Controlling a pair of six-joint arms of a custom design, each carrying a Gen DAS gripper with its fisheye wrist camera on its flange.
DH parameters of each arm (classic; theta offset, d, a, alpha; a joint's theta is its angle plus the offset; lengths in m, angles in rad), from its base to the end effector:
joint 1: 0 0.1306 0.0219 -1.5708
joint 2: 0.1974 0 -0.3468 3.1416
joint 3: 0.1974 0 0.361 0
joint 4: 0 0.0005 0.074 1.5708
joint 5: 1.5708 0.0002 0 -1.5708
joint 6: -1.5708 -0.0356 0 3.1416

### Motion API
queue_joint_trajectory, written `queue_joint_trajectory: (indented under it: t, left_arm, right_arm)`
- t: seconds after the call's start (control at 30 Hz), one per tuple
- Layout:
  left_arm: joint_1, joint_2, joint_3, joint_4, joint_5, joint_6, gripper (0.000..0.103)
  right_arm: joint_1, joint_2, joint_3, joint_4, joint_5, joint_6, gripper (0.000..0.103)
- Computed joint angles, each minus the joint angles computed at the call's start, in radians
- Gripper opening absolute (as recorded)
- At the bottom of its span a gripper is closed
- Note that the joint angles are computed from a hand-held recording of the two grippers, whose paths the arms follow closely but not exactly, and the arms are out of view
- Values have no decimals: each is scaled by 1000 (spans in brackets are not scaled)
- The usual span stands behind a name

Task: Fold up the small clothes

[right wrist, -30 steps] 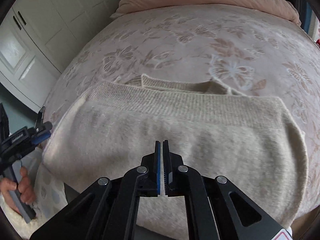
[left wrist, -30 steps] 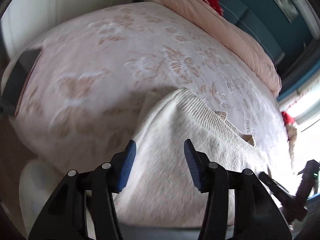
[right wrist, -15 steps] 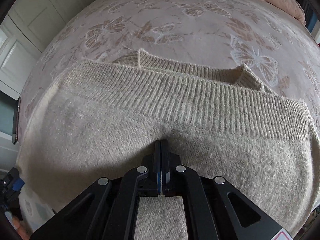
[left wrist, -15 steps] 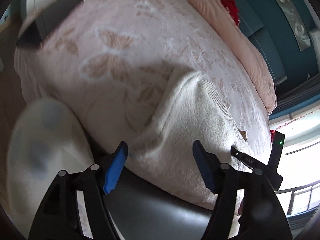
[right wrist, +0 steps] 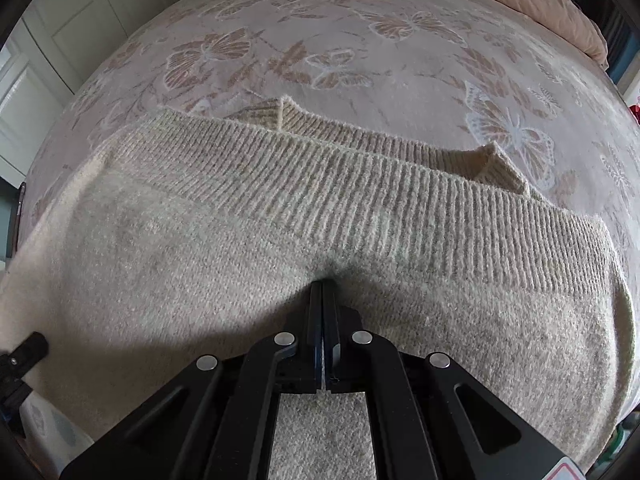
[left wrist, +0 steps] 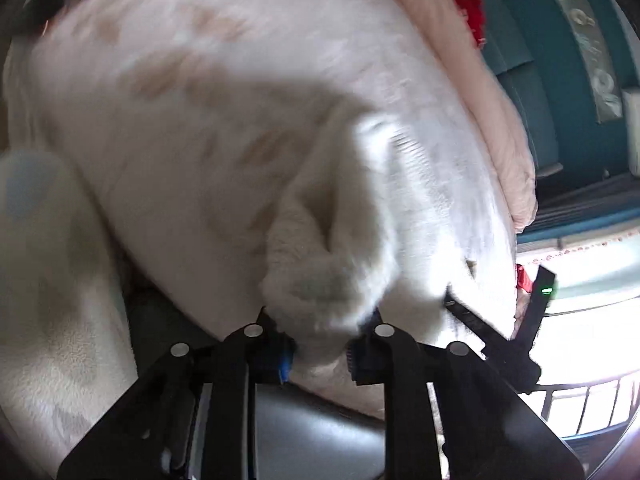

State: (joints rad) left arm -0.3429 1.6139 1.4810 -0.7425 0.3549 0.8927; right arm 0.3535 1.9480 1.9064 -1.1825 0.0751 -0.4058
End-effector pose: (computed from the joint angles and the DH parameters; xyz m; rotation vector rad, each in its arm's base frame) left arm 0.4957 -0.1906 0.3370 -0.5471 2.5668 -0.9326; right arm 0.5716 0.2075 0.3036 0.0913 2.7895 0.0837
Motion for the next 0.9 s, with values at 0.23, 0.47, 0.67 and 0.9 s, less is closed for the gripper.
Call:
queue_joint_trajectory:
  t: [0.23,0.47,0.67,0.9]
  left_arm:
    - [-134,22,283,-46,-42,-203,15]
    - [-337,178,593,-205,-73,-416,15]
    - [-430,312,624,-332,-66,-502,22]
    - [-443,85,293,-176,-131,-594,63]
  right_arm:
    - [-61,-107,-154,147,-181,-93,1]
    - [-162,-411,-454,313,-281,-145,7]
    - [-317,-648,-635,247,-244,-120,30]
    - [-340,-681,-634,269,-347,-90,77]
